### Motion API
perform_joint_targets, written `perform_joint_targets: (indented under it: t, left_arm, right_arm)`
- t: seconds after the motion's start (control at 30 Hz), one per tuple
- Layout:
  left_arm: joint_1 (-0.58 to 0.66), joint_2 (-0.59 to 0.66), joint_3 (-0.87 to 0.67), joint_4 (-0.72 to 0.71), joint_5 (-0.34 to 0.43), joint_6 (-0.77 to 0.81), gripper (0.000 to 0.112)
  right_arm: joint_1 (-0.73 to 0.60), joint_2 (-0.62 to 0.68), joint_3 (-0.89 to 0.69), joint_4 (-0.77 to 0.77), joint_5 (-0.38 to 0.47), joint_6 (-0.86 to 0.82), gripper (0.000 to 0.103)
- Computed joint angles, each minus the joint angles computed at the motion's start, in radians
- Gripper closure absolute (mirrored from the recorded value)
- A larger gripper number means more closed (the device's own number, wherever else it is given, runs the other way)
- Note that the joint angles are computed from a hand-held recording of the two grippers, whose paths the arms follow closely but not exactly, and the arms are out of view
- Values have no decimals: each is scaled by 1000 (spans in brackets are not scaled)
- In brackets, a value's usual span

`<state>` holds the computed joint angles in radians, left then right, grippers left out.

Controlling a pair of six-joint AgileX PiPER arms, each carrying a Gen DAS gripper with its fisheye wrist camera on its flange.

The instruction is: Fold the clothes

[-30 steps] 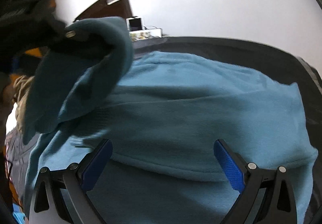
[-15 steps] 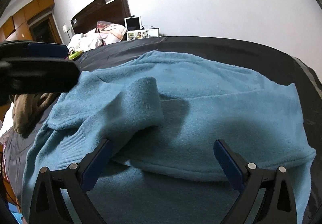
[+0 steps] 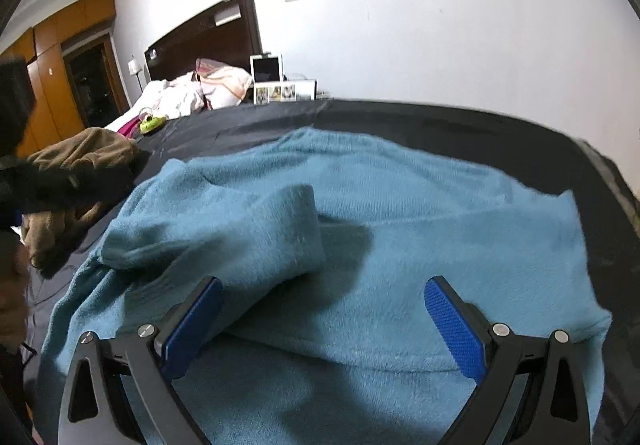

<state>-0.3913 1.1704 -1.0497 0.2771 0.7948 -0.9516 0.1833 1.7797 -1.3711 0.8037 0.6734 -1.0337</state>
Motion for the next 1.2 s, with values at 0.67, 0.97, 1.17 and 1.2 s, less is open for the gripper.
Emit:
perform_joint_targets:
  t: [0.67,0.97,1.17,1.2]
  left_arm:
    - [130,-98,218,-243,-164,203,32]
    - [140,-92,226,-260,-177,215,32]
    - [113,-88,220,-184,-161,151,32]
    - [105,-88,219,-167,-155,138,32]
  right_arm:
    - [259,-10,47,-345,-1,135,18]
    - [55,13,-91,-140,121,123,56]
    - [-73,49,-205,-154,107,214,55]
    - [-89,62,-226,-170,106,229,55]
